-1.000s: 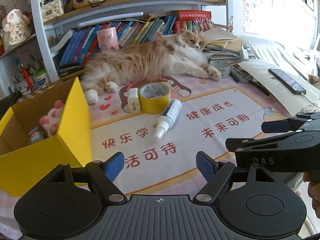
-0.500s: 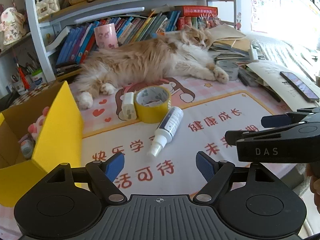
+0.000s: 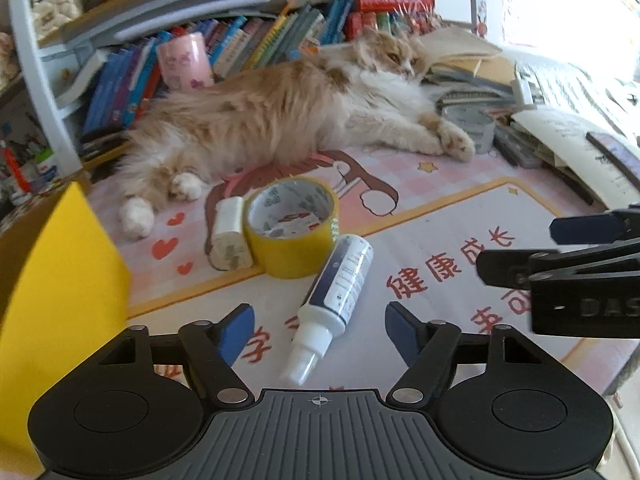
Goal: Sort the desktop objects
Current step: 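Close the left gripper around the white bottle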
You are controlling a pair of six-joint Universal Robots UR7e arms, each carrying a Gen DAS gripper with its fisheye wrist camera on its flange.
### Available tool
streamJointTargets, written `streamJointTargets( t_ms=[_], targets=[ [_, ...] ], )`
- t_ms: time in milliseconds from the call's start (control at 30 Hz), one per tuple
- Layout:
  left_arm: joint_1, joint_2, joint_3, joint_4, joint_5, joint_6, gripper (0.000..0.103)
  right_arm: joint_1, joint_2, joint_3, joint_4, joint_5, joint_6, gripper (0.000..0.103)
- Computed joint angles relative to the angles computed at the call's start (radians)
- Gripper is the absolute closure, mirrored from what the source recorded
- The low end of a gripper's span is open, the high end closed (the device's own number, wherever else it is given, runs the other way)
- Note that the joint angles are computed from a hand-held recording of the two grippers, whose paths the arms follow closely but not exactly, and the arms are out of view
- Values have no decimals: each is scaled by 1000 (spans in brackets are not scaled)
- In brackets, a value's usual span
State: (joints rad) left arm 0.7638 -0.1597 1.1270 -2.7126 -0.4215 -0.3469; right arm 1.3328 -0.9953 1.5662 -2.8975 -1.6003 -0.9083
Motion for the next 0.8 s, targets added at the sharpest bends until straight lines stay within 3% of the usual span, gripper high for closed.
streamJointTargets(
  t_ms=[200,433,633,800],
  targets=[
    [40,18,-82,118,-70,-83,45,-2,18,-37,19,-3,21,29],
    [61,55,-168,184,-87,-72,56,-5,29,-65,43,-6,34,29],
    [69,59,-183,167,-106,-87,60,-5,34,-78,67,-11,22,29],
    [66,45,-155,145,-116,-79,72,-1,48,-97,82,-9,18,29]
  ],
)
